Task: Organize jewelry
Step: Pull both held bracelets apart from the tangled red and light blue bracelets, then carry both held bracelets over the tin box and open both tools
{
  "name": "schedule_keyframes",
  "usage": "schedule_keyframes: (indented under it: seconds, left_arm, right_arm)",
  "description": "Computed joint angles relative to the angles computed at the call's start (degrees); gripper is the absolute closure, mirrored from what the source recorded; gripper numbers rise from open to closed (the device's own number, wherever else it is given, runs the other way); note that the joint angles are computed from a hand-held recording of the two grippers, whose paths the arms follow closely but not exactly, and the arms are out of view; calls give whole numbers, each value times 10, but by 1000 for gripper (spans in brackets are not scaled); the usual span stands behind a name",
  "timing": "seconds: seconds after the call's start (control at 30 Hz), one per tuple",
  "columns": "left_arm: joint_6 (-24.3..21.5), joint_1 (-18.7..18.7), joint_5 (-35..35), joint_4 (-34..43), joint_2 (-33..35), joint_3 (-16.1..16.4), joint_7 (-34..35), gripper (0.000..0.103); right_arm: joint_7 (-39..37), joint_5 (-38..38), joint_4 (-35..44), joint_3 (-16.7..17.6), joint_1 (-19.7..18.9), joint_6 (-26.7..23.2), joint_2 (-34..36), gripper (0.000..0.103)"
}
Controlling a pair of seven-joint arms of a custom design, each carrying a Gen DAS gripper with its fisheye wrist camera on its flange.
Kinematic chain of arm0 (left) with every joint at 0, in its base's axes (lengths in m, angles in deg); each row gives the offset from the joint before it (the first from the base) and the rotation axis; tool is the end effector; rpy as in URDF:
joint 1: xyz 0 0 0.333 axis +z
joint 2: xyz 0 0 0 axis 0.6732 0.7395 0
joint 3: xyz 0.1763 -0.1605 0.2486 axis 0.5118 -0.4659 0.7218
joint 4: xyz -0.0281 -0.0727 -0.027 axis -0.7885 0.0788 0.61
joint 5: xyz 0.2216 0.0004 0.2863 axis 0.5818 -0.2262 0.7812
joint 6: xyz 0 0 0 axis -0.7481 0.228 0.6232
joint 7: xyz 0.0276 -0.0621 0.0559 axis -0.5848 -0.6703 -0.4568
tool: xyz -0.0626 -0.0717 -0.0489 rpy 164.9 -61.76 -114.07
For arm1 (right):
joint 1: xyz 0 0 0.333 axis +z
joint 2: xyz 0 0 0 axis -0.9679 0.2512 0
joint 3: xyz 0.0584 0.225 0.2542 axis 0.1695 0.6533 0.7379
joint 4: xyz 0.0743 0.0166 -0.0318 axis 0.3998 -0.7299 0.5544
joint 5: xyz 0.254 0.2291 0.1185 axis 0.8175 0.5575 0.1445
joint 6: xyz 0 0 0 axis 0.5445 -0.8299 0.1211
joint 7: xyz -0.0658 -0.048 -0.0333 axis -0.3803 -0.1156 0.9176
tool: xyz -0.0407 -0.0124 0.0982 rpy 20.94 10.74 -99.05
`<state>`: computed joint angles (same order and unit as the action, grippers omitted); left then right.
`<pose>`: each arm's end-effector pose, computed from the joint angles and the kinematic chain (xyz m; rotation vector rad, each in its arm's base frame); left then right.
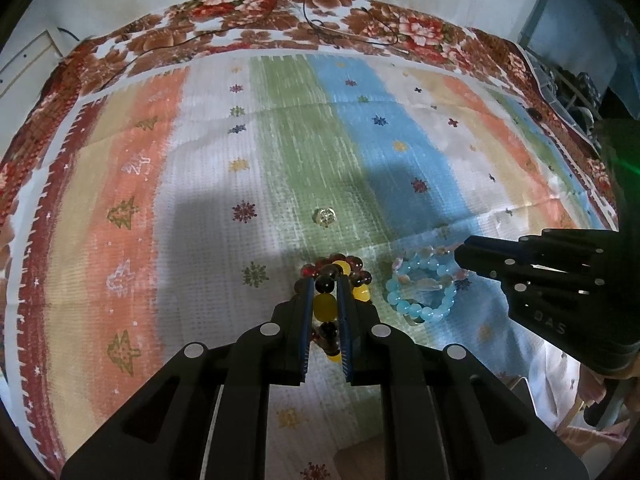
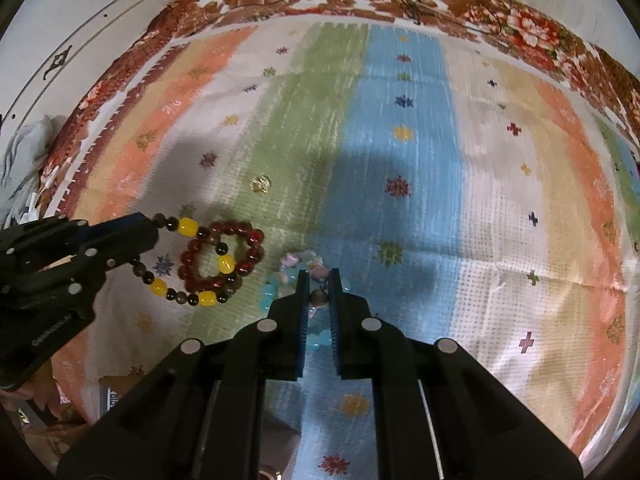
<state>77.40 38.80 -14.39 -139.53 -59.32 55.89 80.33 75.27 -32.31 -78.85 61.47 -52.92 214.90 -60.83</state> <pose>0.4649 -0.0885 0.5893 -1.5776 2.4159 -0.7596 0.3945 0.2225 0.5660 -1.9651 1.8810 -0.3170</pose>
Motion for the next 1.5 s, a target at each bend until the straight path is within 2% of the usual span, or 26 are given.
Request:
schedule_keyframes:
  seconds: [0.67, 1.17, 1.5]
  left_arm:
    - [-12, 0, -24, -11, -51, 11, 5, 92]
    - [-14, -15, -29, -36, -108, 12, 8, 92]
    - [-33, -25, -56, -48, -144, 23, 17, 92]
  right_arm:
    - [37, -22, 7, 21, 14, -8, -46, 92]
    - [67, -39, -8, 33, 24, -15, -89, 93]
    - [84, -40, -14, 41, 34, -18, -117, 93]
